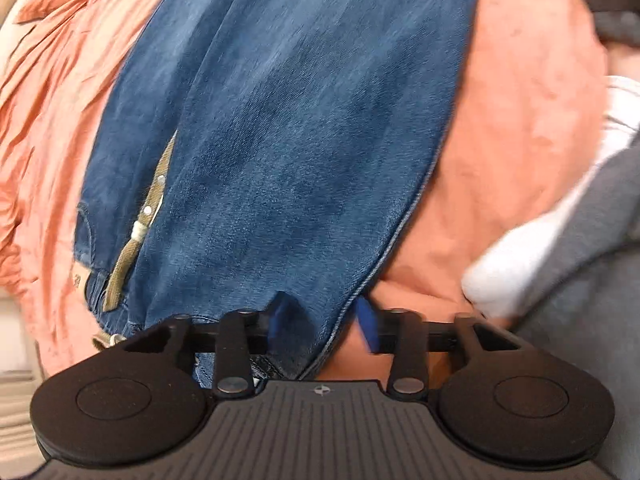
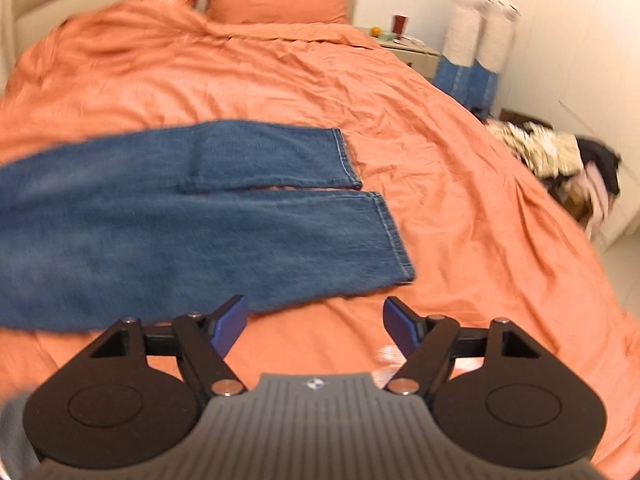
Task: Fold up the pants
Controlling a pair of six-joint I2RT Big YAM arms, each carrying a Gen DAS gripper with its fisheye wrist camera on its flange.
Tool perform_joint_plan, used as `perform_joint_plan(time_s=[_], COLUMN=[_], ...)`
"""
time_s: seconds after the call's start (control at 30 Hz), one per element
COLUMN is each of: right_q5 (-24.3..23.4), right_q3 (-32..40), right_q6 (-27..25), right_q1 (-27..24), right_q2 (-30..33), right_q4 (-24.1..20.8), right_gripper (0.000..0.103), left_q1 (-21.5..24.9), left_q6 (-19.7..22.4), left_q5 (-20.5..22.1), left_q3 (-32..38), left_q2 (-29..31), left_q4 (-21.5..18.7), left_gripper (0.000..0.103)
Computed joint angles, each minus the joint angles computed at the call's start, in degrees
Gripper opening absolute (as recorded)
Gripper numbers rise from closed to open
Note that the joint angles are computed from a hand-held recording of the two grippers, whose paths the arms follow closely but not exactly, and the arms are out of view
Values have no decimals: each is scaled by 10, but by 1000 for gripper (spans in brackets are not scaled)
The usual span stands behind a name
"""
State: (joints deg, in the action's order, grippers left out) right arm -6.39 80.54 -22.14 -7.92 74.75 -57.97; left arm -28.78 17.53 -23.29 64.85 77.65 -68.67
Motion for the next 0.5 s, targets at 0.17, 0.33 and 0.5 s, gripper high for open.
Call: perform_joint_plan(time_s=[0.17,0.33,0.5], right_q5=[-13,-12,13], right_q3=[-24,-75,-146], right_q6=[-146,-306,-453], right_q1=[-32,-44,-28], right_q2=[11,30,54], right_q4=[38,133,266], right_gripper=[54,49,41], left_q1=[-9,21,29], left_q6=[-67,-265,-393], left_q5=[-14,-16,-38], left_q3=[-14,-13,21], left_q2=[-40,-105,-106], left_q4=[22,78,97], left_gripper=[4,4,5])
